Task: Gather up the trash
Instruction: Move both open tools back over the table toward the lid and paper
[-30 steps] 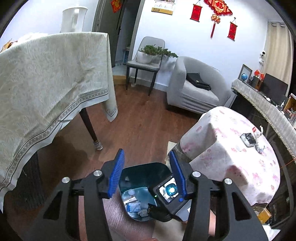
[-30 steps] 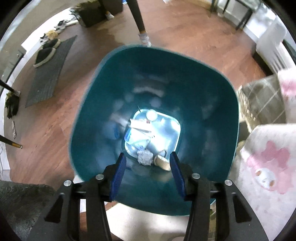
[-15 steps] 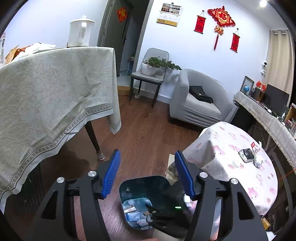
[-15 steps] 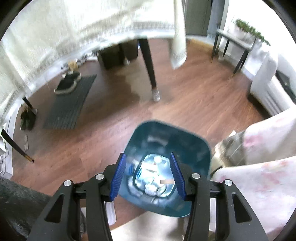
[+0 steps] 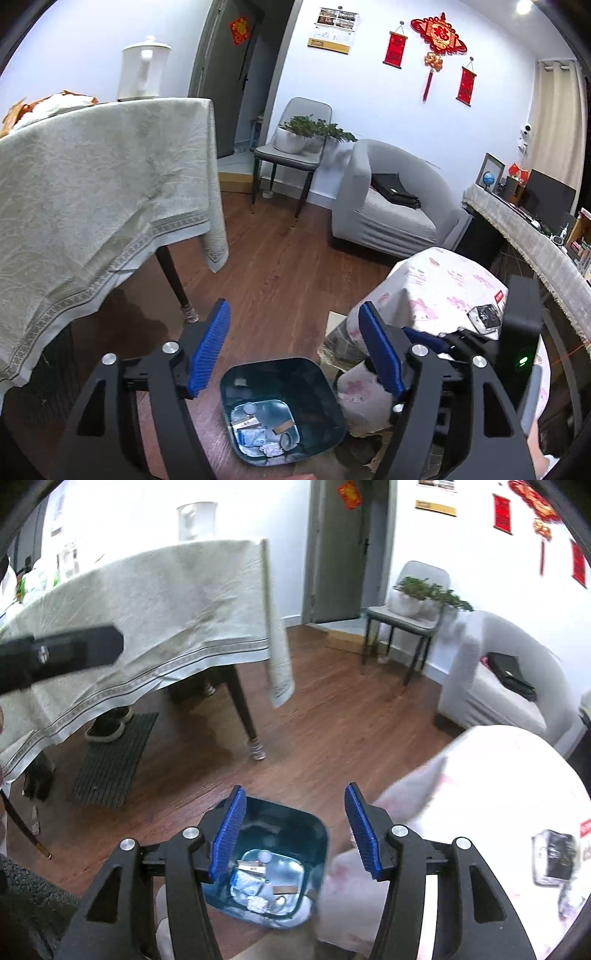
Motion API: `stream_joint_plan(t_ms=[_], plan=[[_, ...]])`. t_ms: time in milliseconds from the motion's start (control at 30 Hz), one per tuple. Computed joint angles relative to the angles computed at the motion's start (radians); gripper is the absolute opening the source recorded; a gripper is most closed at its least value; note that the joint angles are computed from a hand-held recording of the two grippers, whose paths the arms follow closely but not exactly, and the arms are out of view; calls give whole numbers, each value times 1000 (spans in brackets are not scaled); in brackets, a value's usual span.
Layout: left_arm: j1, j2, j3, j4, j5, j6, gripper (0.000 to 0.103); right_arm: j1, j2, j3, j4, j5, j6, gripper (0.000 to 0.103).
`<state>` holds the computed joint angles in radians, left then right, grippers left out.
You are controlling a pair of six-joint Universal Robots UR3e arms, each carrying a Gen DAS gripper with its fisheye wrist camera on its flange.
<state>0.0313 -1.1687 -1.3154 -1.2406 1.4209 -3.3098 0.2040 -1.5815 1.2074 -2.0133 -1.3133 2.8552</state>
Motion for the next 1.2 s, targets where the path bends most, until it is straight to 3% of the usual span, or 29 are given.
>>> stream_joint_plan(t_ms=[267, 600, 833, 1200], plan=[[-282, -207, 113, 90, 180, -106, 88, -239, -156, 127, 50, 106, -95, 62], [-500, -457, 322, 89, 295, -160, 95, -588, -331, 238, 163, 262, -274, 75], [-618, -629, 496, 56, 342, -149, 97, -821, -415, 278, 247, 370, -408, 88], [-695, -870, 763, -34, 344, -157, 98, -1141, -453, 220, 499, 516, -615, 89]])
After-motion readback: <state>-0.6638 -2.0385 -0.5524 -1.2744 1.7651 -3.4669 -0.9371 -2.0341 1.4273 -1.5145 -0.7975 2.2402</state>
